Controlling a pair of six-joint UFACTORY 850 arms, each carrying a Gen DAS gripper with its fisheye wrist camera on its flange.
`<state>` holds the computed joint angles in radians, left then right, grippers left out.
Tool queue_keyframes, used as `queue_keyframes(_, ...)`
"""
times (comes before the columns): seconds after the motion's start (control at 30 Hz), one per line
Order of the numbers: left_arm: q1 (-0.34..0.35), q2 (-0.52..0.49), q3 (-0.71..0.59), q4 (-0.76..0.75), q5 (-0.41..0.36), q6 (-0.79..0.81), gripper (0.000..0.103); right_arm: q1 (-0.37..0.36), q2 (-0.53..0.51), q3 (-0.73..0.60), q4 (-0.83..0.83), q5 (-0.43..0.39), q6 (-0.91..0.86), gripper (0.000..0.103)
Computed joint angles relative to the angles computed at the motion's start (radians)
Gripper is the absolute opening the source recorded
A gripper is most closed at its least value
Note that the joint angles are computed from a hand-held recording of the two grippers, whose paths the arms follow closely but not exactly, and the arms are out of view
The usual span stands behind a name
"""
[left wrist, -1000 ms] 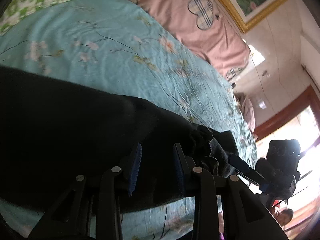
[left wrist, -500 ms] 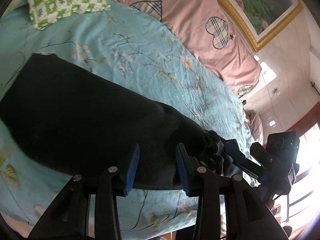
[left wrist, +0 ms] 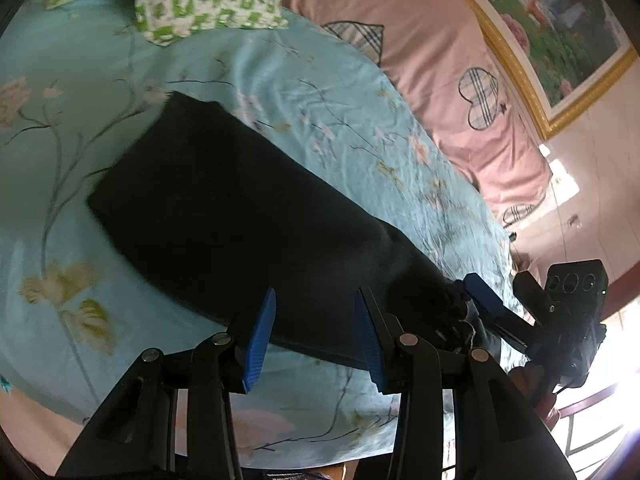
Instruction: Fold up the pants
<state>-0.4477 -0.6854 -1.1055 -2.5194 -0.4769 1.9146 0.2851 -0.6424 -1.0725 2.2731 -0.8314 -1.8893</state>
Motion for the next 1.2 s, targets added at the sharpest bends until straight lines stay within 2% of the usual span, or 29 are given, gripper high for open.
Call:
queue_keyframes(0.13,0.020,0.019,0.040,-0.072,-0.014,0.034,0.042,0.014,-0.034,-0.068,-0.070,0.040,0.047,0.065)
queue_keyframes(0.27,0.032,0.037,0.073,-0.165,0.009,0.093,0.042,0.028,-0.078,-0.159,-0.167,0.081,0.114,0.065)
queue_keyframes(0.37,0.050,0.044,0.097,-0.187,-0.002,0.095,0.048,0.039,-0.110,-0.224,-0.234,0.105,0.170,0.065)
queue_keyframes(0.5,0.069,0.048,0.113,-0.237,0.002,0.107,0.049,0.052,-0.164,-0.329,-0.340,0.142,0.253,0.065)
queue_keyframes(0.7,0.091,0.032,0.104,-0.209,0.009,0.054,0.050,0.066,-0.235,-0.469,-0.494,0.175,0.386,0.065)
queue_keyframes(0.87,0.098,0.017,0.087,-0.169,0.004,0.009,0.053,0.071,-0.298,-0.586,-0.649,0.169,0.517,0.065)
queue_keyframes(1.07,0.098,-0.014,0.044,-0.119,0.035,-0.056,0.058,0.085,-0.405,-0.793,-0.934,0.188,0.751,0.065)
queue_keyframes(1.2,0.091,-0.034,0.010,-0.115,0.062,-0.069,0.058,0.102,-0.521,-1.022,-1.192,0.120,0.939,0.065)
